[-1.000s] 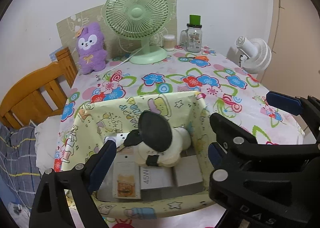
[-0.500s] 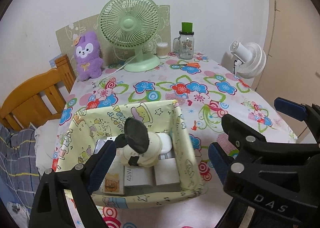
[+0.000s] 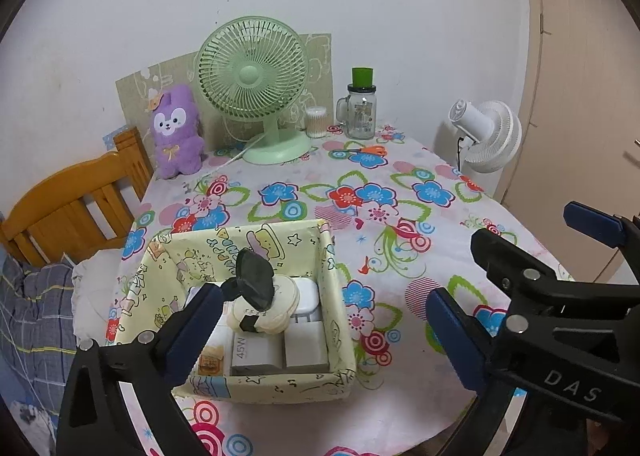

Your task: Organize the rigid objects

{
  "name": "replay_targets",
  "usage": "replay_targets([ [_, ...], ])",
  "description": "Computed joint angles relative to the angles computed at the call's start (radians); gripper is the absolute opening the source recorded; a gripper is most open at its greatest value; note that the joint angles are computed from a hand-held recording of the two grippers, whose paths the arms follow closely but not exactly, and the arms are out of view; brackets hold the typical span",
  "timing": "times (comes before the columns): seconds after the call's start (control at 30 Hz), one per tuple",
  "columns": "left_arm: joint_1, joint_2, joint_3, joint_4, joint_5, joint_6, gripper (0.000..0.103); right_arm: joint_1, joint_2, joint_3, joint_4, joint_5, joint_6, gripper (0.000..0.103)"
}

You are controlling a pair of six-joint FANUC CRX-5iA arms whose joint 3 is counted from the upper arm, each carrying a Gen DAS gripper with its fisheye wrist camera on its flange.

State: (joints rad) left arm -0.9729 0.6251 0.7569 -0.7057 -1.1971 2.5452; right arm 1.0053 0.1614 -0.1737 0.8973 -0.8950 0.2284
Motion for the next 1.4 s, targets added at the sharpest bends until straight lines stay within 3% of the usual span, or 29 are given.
replay_targets([
  [0.6,-0.068,-0.043,-0.032,-0.101,-0.022,0.105,0.103,0.018,-0.117,-0.137,0.129,0.005,-0.143,0.102],
  [0.9,-0.098,-0.060,-0.047,-0.156,-0.033,0.106,0.103,0.021,-0.150,-0.182,0.180,0.009,-0.200,0.103],
  [1.4,-0.085,-0.095,-0.102,-0.151,0.041,0.100,0.103,0.027,-0.169,-0.209,0.213,-0.020,-0.282,0.103],
])
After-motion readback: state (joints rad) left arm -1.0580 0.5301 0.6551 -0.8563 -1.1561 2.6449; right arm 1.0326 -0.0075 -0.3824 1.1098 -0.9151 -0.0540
